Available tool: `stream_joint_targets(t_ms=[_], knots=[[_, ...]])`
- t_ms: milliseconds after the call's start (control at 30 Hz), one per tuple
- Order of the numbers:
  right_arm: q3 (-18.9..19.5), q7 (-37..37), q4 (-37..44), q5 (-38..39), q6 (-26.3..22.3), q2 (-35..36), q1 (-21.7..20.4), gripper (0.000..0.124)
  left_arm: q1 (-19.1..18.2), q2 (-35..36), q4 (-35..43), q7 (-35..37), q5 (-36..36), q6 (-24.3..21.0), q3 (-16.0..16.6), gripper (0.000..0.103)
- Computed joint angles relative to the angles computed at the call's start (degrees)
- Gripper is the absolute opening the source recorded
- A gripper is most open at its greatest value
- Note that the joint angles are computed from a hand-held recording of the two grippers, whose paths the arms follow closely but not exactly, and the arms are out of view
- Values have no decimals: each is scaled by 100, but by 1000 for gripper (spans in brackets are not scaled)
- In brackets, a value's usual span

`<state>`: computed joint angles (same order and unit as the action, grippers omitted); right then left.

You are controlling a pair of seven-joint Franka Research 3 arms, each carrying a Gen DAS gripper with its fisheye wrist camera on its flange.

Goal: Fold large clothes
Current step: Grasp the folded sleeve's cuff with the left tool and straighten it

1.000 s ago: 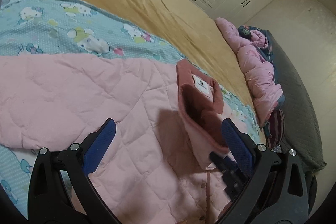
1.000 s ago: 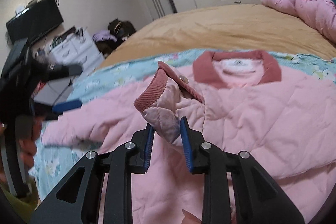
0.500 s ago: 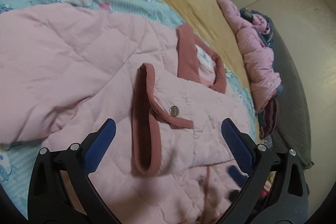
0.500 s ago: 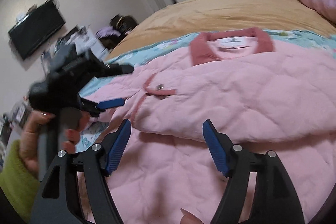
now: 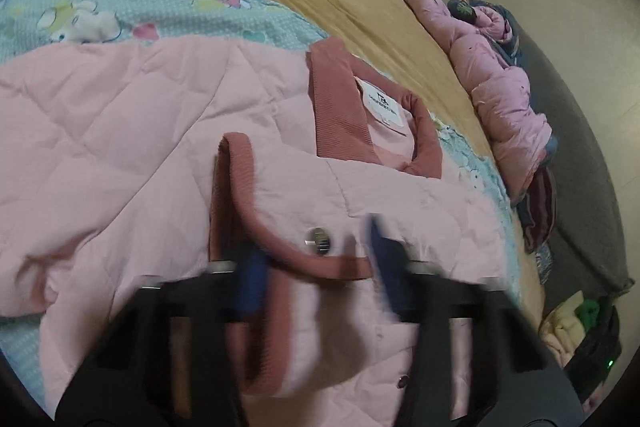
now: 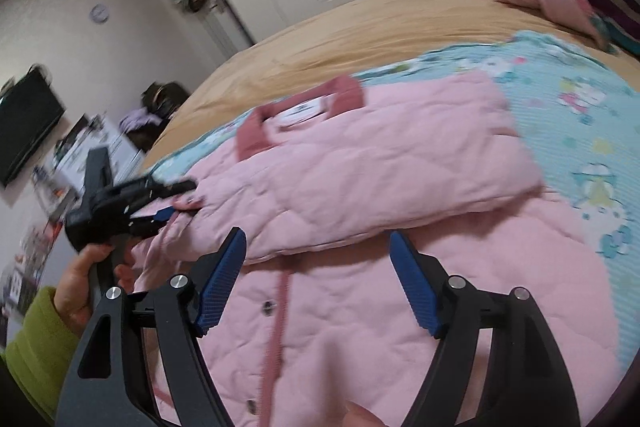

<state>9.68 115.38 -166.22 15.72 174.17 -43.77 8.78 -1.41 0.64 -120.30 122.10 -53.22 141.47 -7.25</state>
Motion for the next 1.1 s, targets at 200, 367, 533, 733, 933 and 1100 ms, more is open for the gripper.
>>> stream_joint_targets(t_ms=[200,367,533,733,933,1100], knots=[[165,248,-212,-136,-315,-495,-493,73,-44,-311,-102,1059,-639,51,57,9],[151,287,-198,-335,-419,-698,-808,73,-141,-1053,-234,2258,-1762,-39,344,9],[109,100,266,-635,-449,-219,-1263,73,-240,-963,-318,2144,-1185,225,411,9],[340,-284,1571,-1405,-822,1326,-1861,73,-134,-378,-377,1628,-565,561,330,9],[25,-145,2465,-1935,-1068,2687,-1727,73,-33,-264,-468,1463,-285,717,231,10],[-345,-119,2816,-2144,-1523,3412,-1439,77,9,-138,-414,1310,-101,723,170,10]])
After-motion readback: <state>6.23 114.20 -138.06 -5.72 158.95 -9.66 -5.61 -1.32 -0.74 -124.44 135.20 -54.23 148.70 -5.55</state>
